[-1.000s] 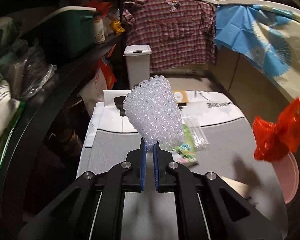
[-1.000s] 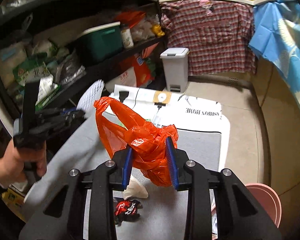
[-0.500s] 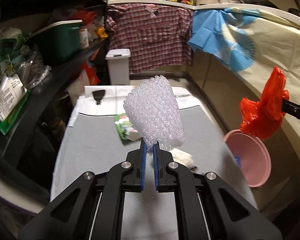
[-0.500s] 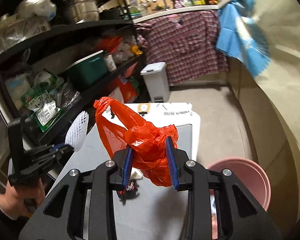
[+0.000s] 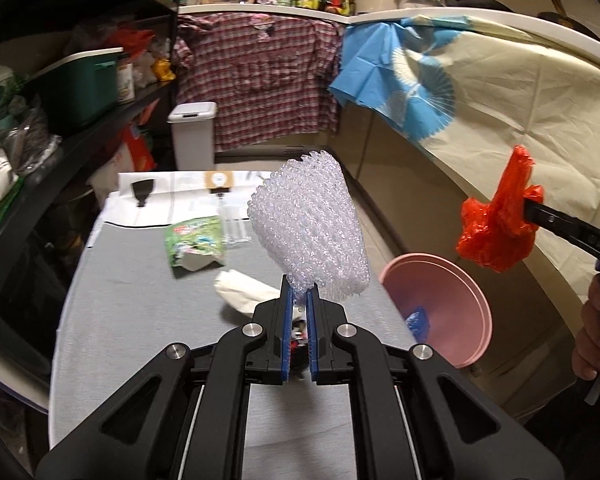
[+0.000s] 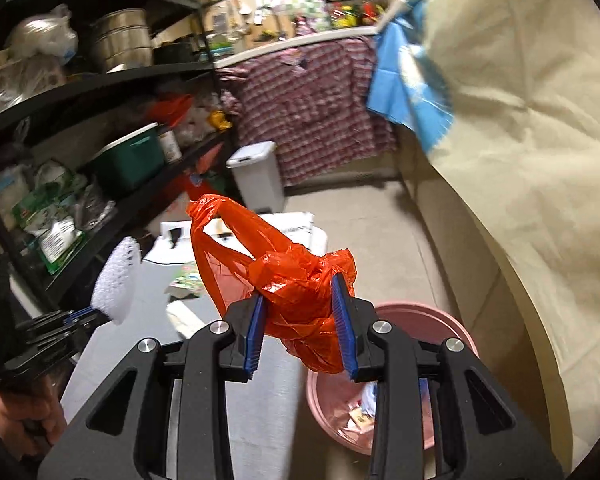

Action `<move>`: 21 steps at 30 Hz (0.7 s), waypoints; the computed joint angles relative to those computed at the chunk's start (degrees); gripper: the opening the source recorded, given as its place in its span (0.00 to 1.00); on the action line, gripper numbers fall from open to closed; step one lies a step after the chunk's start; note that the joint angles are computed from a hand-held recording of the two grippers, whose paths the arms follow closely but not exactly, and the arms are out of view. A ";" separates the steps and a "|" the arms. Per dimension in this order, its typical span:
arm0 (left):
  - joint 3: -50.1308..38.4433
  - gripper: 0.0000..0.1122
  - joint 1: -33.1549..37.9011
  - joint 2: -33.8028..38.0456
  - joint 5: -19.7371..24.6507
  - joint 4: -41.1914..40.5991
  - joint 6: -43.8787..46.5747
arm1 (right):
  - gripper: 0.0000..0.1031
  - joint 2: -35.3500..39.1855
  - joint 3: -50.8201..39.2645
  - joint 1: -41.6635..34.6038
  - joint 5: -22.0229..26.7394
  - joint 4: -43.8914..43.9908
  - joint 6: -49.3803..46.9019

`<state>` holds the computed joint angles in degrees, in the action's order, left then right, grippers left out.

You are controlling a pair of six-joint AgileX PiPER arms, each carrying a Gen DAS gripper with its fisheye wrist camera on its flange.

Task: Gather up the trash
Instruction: 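Carry the bubble wrap and orange bag in both tools over the pink bin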

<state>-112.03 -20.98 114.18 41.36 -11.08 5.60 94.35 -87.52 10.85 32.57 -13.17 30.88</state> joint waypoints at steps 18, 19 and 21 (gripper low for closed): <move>-10.77 0.06 -8.06 10.05 2.63 -1.45 -1.01 | 0.32 -2.62 6.48 -7.12 -1.54 -0.61 3.62; -11.70 0.06 -8.38 10.75 3.01 -1.38 -1.29 | 0.32 -2.53 6.53 -7.45 -1.54 -0.31 3.44; -13.49 0.06 -9.13 12.10 3.69 -1.21 -1.72 | 0.32 -2.07 6.15 -7.77 -1.21 -0.46 3.51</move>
<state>-125.52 -30.11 126.29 45.05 -12.29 3.88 92.28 -81.37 3.08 31.36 -13.62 34.39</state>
